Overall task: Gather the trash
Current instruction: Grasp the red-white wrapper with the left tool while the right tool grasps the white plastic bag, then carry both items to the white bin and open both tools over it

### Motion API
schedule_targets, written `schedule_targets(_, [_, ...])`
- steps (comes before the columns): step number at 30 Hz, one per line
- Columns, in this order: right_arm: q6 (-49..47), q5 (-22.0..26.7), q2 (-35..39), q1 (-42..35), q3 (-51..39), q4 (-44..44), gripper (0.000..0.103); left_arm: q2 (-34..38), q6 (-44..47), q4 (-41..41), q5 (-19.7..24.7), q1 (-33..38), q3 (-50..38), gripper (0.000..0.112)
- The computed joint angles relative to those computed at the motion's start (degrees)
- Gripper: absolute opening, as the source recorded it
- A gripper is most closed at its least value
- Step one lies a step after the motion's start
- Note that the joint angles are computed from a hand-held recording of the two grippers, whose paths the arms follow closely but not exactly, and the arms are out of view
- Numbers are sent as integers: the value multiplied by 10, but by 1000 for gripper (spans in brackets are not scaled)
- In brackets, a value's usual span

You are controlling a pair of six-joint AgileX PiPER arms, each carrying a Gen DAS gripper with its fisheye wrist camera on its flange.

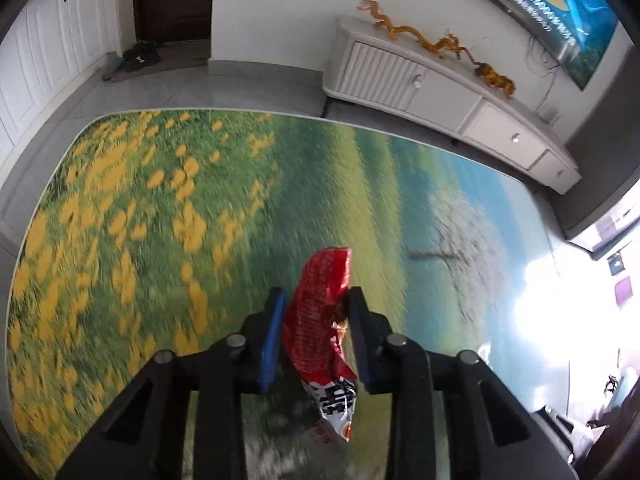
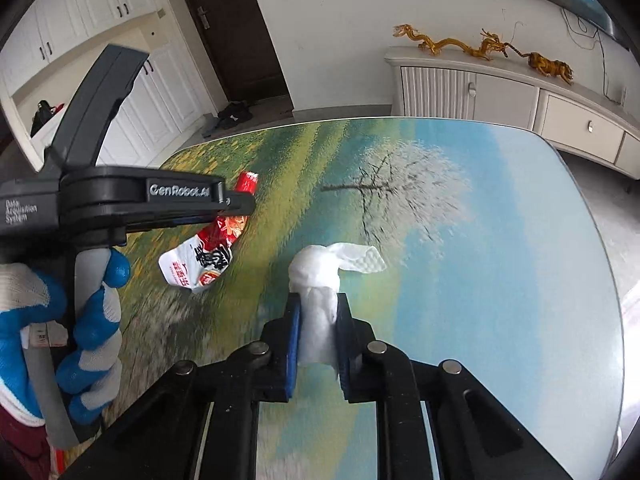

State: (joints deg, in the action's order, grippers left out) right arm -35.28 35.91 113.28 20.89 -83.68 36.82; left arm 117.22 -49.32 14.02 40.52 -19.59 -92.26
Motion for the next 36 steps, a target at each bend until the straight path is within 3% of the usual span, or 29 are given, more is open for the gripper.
schedule_targets(4, [-64, 12, -55, -31, 56, 47, 14, -67, -30, 12, -54, -26, 92, 17])
schedule_targets(7, [-113, 21, -109, -59, 109, 85, 14, -123, -103, 83, -65, -70, 146, 15])
schedule_targets(11, [-169, 43, -196, -107, 173, 123, 14, -182, -192, 163, -45, -126, 177, 15])
schedule_targets(15, [-212, 74, -275, -160, 221, 150, 14, -206, -238, 205, -6, -179, 152, 15])
schedule_targets(21, [-263, 155, -367, -289, 260, 181, 14, -238, -289, 250, 32, -260, 122, 15])
schedule_targets(25, [-296, 212, -403, -397, 263, 199, 14, -222, -291, 262, 62, -304, 62, 15])
schedule_targets(30, [-328, 276, -394, -530, 236, 216, 14, -155, -221, 227, 77, -343, -64, 15])
schedule_targets(36, [-346, 319, -318, -674, 178, 231, 14, 36, -27, 91, 137, -361, -381, 15])
